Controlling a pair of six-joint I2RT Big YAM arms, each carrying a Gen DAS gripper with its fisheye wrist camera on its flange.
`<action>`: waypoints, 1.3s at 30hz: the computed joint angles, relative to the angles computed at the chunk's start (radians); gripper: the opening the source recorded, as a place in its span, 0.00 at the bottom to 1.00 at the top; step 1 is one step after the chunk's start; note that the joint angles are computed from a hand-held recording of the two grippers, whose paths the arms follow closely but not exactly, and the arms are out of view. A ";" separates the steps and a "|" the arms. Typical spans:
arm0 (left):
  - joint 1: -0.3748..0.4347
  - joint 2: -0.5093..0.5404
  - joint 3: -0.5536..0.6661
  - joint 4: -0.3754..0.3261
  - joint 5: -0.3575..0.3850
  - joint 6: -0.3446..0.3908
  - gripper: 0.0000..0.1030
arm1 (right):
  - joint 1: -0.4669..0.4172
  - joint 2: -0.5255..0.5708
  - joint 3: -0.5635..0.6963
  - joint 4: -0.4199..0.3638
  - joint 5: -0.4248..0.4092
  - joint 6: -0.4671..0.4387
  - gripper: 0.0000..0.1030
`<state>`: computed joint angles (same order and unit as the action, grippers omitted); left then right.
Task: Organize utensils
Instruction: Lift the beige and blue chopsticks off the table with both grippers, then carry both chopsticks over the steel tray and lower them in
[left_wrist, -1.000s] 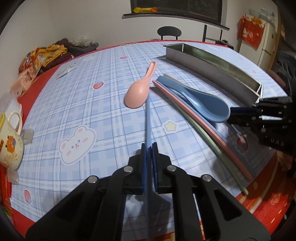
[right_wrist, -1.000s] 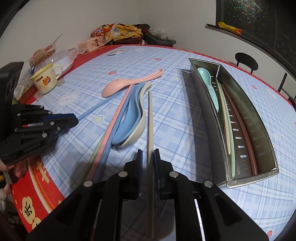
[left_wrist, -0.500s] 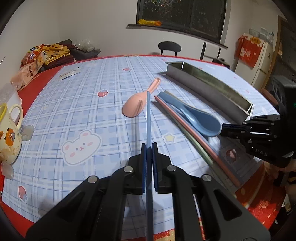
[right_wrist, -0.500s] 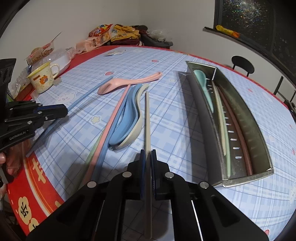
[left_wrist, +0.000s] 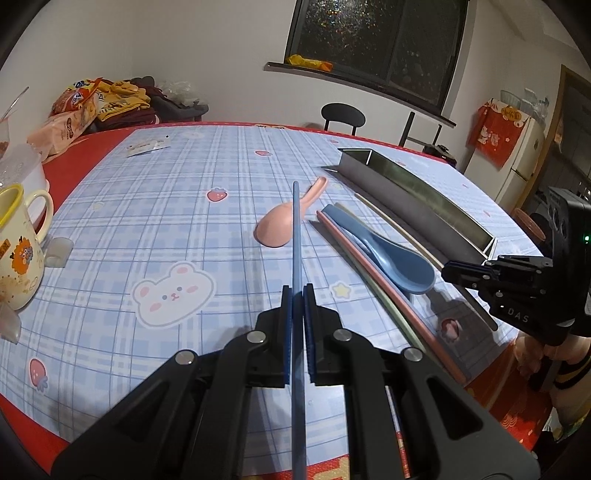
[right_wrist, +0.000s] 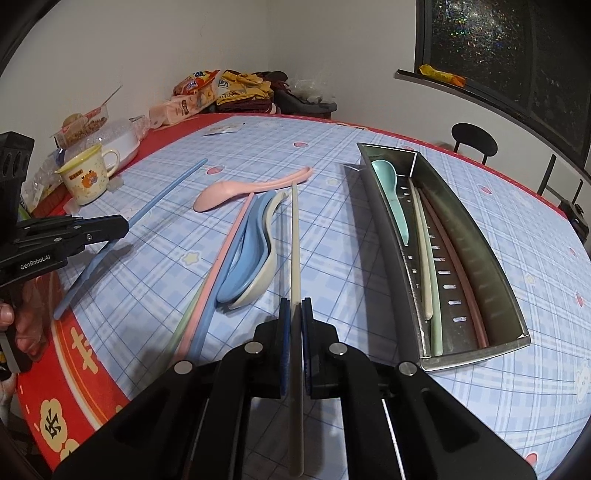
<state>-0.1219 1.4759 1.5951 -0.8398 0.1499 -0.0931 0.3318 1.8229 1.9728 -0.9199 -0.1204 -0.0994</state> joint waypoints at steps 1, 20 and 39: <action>0.000 -0.001 -0.001 0.003 0.000 -0.002 0.10 | -0.001 -0.001 -0.001 0.002 -0.005 0.001 0.06; 0.021 -0.005 0.035 0.003 -0.043 -0.139 0.10 | -0.082 0.002 0.055 0.022 -0.266 0.072 0.06; -0.164 0.362 0.568 -0.050 0.082 -0.431 0.10 | -0.227 0.182 0.274 0.060 -0.353 0.323 0.06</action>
